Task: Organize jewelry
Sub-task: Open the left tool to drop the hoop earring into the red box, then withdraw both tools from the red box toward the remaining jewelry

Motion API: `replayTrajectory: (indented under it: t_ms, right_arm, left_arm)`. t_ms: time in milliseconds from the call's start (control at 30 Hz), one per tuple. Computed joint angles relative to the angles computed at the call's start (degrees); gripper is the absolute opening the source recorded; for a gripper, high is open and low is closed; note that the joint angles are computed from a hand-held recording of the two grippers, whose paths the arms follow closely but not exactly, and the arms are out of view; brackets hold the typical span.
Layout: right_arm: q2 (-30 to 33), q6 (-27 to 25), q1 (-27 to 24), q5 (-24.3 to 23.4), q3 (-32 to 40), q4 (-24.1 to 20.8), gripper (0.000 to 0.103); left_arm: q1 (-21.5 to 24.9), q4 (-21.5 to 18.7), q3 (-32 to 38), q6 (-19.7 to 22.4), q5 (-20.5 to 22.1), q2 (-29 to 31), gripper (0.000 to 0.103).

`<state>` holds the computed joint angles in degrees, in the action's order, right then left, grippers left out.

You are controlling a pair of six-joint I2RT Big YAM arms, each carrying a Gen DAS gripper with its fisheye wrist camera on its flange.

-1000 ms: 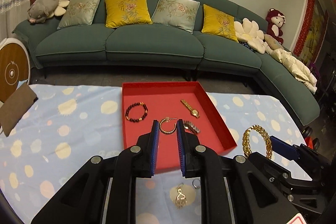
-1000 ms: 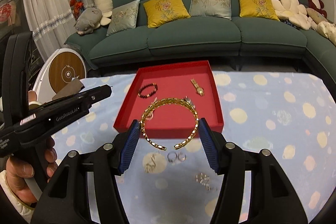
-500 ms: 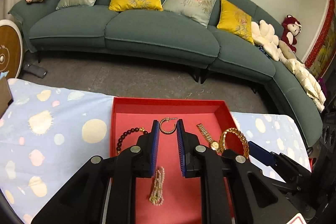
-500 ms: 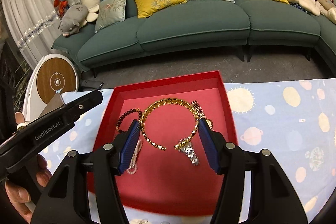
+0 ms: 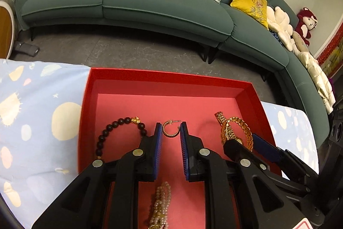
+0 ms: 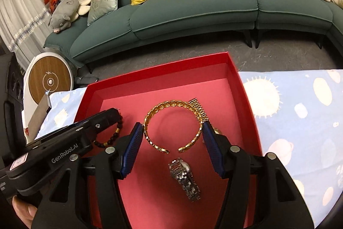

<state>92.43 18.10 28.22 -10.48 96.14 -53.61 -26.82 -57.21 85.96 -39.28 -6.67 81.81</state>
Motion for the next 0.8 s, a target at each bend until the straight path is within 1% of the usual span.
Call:
replayTrajectory:
  t_ms: [100,133,233,267,333,367,433,500,633,800]
  right_arm:
    - [0.3,-0.6,-0.2,0.0,0.5,-0.7,0.057]
    - [0.4,-0.8,-0.2,-0.3,0.6,-0.8,0.057]
    - [0.3,-0.3,-0.5,-1.1,0.3,-0.4,0.057]
    - [0.1,-0.1,-0.7,-1.4,0.2,-0.2,0.057]
    - [-0.3,0.1,-0.9,-1.4,-0.2,0.0,0.057]
    - [-0.6,0.0,-1.0,-1.5,-0.2,0.1,0.057]
    - [-1.4,0.0,-1.3,-1.3,-0.5,0.6,0.057]
    - [-2.4,-0.2,-1.5,-1.1,-0.8,0.9,0.057]
    - [-4.5,-0.5,-2.2,-0.8,-0.8,0.7,0.057]
    - [-7.5,-2.0,-2.4,0.6,-0.1,-1.0,0.057]
  left_arm:
    - [0.1,-0.8,0.5,-0.3,0.9,0.4,0.014]
    - [0.1,-1.2,0.8,-0.3,1.0,0.5,0.016]
    - [0.6,-1.5,1.3,0.3,1.8,0.7,0.017]
    - [0.6,-1.8,1.4,0.1,1.7,0.6,0.020]
    - [0.5,-2.2,1.6,0.1,1.0,0.4,0.033]
    - [0.3,-2.3,1.6,0.1,0.5,0.2,0.036]
    - [0.0,-2.5,1.8,0.4,-0.5,-0.2,0.047]
    - [-0.4,-2.9,2.1,0.4,-1.8,-0.9,0.051]
    - [-1.3,-4.2,3.1,0.2,-3.8,-2.2,0.051]
    - [-3.3,-6.8,5.3,0.1,-7.2,-4.5,0.051]
